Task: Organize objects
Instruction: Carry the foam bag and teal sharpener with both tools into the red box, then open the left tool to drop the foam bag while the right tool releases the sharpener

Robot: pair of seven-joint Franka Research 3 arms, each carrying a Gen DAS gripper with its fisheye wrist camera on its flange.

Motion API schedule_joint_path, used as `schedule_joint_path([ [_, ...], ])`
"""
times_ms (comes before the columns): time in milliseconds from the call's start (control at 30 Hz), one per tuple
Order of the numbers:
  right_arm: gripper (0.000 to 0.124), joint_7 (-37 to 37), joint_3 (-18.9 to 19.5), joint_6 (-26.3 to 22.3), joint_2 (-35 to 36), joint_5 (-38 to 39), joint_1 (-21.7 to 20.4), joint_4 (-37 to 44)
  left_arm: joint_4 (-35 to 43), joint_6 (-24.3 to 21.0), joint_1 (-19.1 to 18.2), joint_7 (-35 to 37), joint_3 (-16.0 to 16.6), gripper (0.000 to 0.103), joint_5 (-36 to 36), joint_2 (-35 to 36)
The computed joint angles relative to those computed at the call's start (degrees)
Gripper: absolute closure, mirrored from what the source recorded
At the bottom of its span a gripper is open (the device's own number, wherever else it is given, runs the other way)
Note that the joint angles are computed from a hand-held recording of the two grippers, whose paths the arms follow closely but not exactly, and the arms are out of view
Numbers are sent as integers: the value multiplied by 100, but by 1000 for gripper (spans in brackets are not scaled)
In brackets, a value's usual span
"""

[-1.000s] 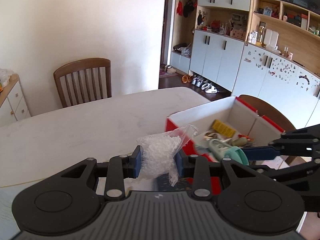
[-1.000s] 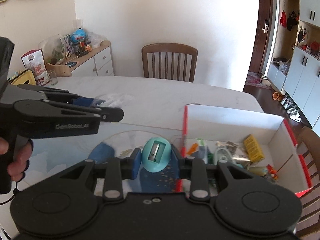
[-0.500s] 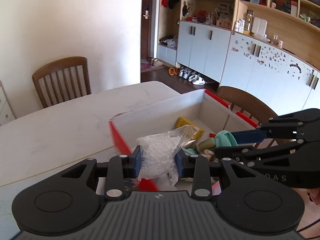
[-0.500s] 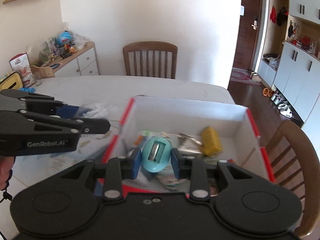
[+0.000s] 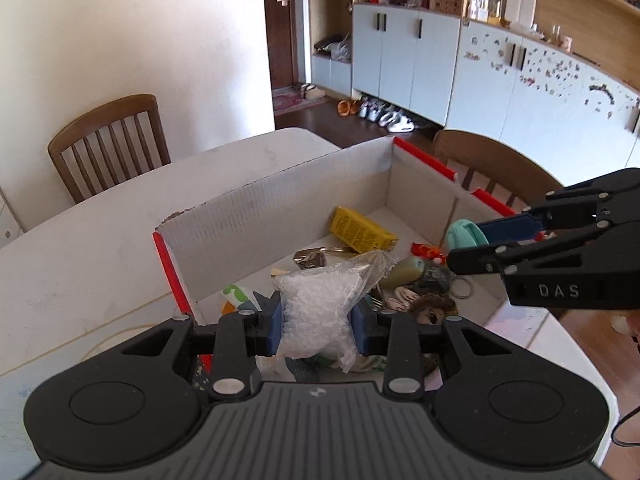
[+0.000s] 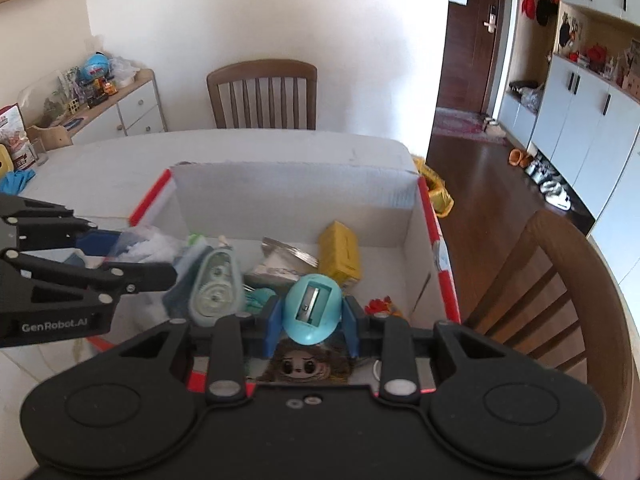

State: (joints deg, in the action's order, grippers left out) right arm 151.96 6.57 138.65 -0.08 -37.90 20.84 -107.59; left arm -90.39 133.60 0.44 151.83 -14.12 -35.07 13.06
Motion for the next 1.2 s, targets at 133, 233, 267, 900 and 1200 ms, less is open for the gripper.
schedule_joint_path([
  [133,93,-354,-63,230,142,280,-46,18,155,288,-150,-240,-5,70,396,218],
  [233,93,-627,-118,336,297,415,-42,104,316,352,-192,-490,-39,70,686,387],
  [267,93,-724,-138,376,350,469,-33,134,338,397,-204,-546,-52,70,783,427],
  [900,93,-1597,-438,245,900,1224,230,537,523,257,-135,-863,-206,69,1465,697],
  [1200,88,-1363,-444,186,801,1139,260,505,481,160,-22,-609,-263,46,1219,624],
])
